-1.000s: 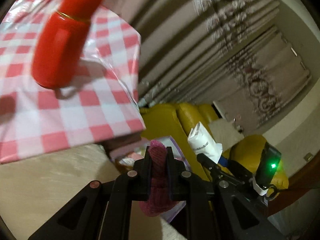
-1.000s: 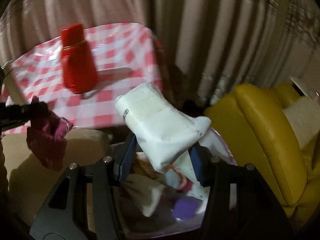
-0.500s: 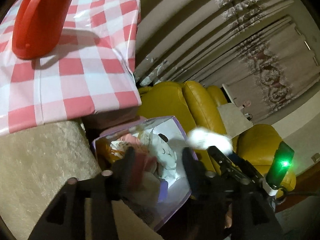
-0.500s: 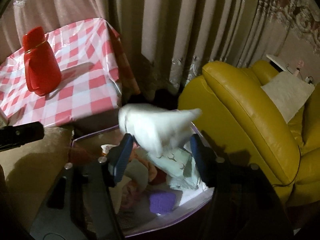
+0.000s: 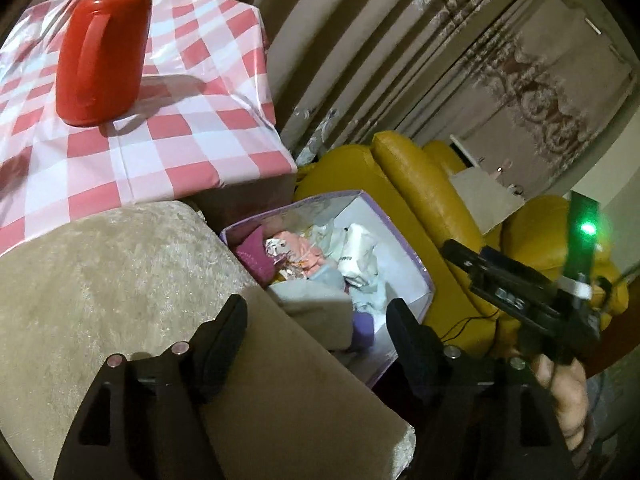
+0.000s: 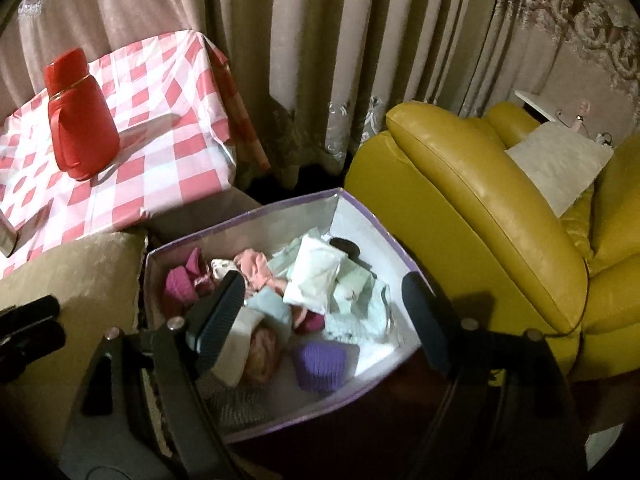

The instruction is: Organize soft objects

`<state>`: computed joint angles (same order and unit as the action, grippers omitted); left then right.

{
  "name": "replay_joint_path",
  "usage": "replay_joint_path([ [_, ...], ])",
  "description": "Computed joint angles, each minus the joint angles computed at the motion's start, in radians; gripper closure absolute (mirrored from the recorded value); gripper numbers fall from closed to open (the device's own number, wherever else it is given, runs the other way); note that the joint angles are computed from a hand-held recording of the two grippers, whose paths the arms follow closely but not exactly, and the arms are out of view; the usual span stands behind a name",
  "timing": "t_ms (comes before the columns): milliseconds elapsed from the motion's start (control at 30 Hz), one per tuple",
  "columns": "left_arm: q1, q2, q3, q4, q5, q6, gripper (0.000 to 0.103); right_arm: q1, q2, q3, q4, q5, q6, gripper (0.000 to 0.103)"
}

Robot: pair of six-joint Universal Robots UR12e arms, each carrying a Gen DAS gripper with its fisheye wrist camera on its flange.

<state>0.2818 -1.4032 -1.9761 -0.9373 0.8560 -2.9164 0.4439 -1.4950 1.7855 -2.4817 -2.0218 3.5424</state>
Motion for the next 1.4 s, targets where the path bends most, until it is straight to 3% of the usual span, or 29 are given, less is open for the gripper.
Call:
replay_joint_path([
  [300, -0.022, -0.007, 0.003, 0.016, 0.033, -0.011, 0.017, 0.006, -0.022, 0.021, 0.001, -0.018, 0.019, 0.02],
  [1400, -0.04, -0.019, 0.016, 0.01, 0.069, -0.018, 0.013, 0.005, -0.021, 0.024, 0.004, -0.018, 0.022, 0.02],
])
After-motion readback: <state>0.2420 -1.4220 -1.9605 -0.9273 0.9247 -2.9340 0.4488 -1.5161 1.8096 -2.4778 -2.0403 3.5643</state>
